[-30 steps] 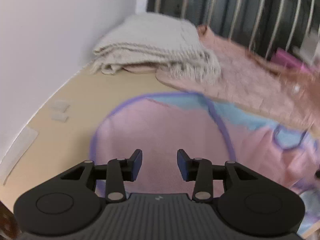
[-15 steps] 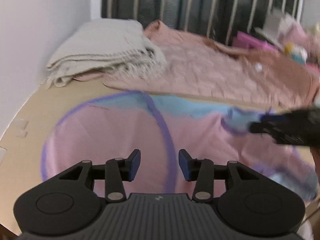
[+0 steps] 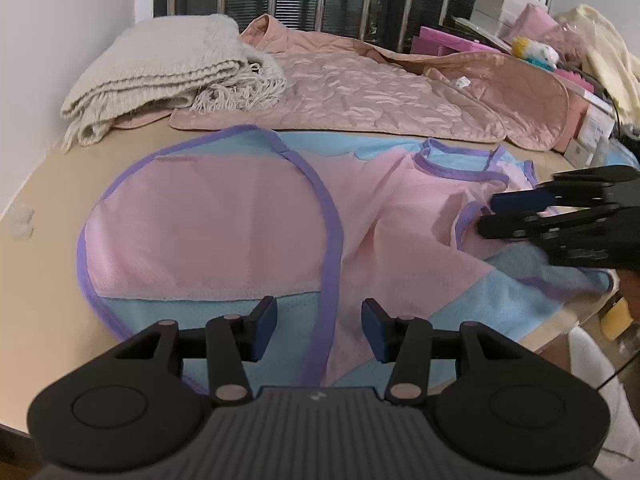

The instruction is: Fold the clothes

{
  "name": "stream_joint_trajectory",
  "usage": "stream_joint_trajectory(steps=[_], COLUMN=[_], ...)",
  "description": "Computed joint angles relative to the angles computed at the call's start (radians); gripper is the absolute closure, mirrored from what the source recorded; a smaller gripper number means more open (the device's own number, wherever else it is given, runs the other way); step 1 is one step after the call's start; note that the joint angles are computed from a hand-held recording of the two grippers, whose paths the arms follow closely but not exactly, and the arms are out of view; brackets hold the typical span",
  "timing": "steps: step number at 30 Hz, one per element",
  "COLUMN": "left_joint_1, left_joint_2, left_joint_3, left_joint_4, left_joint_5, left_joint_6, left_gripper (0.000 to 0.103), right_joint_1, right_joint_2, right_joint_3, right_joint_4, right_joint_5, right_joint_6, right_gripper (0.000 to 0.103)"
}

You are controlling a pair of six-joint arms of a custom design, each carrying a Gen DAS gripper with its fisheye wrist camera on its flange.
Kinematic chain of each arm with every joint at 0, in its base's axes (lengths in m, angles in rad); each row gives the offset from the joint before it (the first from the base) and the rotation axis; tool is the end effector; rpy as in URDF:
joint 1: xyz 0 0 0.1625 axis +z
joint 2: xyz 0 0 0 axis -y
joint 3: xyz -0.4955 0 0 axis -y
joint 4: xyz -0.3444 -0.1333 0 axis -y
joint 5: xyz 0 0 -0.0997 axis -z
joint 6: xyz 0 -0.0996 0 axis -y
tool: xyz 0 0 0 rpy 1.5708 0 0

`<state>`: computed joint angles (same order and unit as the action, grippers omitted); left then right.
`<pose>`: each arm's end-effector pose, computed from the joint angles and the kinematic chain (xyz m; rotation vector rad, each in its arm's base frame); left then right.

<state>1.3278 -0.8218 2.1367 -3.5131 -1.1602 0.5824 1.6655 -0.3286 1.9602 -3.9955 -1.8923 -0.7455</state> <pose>0.0335 -0.5841 0.1768 0.8635 2.4010 -0.7245 0.1567 -0.5731 -0.0166 0.8522 -2.3180 0.8499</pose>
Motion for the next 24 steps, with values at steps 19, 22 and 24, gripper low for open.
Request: stream_joint_trajectory(steps=[19, 22, 24], left_joint_1=[-0.002, 0.001, 0.009], left_joint_2=[-0.010, -0.010, -0.022], left_joint_3=[0.036, 0.031, 0.027], left_joint_4=[-0.038, -0.041, -0.022], left_joint_5=[0.014, 0.024, 0.005], left_joint_6=[0.021, 0.015, -0.014], left_gripper=[0.074, 0.091, 0.092], right_joint_1=[0.018, 0.020, 0.023], right_joint_2=[0.050, 0.062, 0.061], right_joint_3=[0.005, 0.005, 0.017], right_joint_4=[-0.029, -0.065, -0.096], right_joint_5=[-0.001, -0.038, -0.075], right_joint_6=[0.137, 0.137, 0.140], right_gripper=[0.098, 0.102, 0.102])
